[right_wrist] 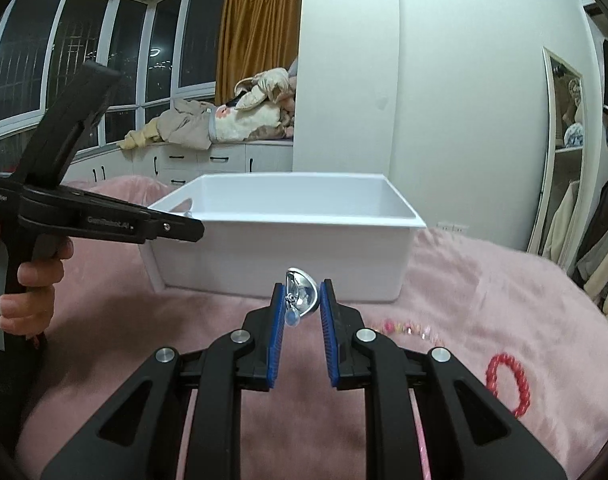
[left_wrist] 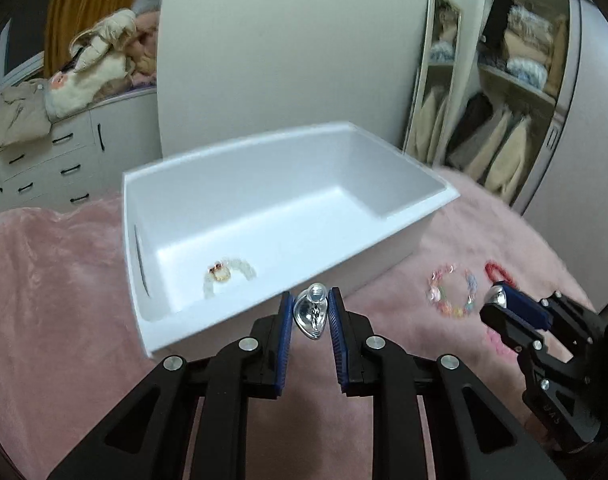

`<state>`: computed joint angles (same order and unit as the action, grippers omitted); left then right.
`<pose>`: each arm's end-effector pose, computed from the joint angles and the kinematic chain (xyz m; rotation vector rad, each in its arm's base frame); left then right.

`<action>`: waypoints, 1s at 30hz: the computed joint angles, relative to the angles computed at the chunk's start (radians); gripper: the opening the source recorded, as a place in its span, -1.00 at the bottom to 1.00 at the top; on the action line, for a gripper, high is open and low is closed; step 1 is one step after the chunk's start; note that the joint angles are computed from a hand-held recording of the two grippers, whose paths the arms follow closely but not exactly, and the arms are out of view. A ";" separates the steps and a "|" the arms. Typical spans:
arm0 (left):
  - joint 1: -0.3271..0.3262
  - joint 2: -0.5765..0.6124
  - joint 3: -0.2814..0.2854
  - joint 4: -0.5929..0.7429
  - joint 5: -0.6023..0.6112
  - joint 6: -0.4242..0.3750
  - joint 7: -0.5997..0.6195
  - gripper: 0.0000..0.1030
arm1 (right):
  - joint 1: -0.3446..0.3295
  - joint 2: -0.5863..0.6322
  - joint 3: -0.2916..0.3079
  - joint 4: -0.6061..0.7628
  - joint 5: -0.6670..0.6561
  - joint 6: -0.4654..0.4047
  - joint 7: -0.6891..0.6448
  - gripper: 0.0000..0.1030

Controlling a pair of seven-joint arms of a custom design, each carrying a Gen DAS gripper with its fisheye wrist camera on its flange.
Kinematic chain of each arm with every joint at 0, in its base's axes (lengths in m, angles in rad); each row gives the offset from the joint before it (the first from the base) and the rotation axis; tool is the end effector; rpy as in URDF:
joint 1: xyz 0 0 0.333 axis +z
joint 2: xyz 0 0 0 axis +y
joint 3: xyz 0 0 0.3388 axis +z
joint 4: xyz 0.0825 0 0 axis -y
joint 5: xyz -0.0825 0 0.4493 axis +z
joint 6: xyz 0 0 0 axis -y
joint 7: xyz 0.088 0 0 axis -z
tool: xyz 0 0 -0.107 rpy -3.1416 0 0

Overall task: Organize jewelry
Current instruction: 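Carry both silver charms into the white box and open both grippers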

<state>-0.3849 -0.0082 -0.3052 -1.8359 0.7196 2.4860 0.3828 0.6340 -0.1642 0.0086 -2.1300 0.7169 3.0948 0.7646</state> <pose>0.5145 -0.4294 0.6059 -1.8055 1.6935 -0.9382 0.5119 0.3156 0.5990 -1.8865 0.8175 -0.6162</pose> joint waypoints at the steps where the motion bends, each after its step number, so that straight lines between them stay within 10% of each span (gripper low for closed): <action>1: 0.002 -0.010 0.002 -0.011 0.037 0.023 -0.039 -0.56 | -0.005 0.005 0.006 0.009 -0.009 0.000 0.011 -0.65; 11: 0.048 -0.077 -0.011 -0.070 0.161 0.065 -0.214 -0.56 | -0.044 0.103 0.056 0.156 0.024 -0.017 -0.006 -0.65; 30: 0.085 -0.073 -0.015 -0.098 0.273 -0.022 -0.435 -0.56 | -0.182 0.329 0.160 0.411 -0.462 -0.124 0.489 -0.65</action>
<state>-0.2995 -0.0809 -0.3201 -1.9341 0.9922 2.4638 -0.0527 0.4518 0.1649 0.1691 -1.7188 0.2548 2.9703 1.2535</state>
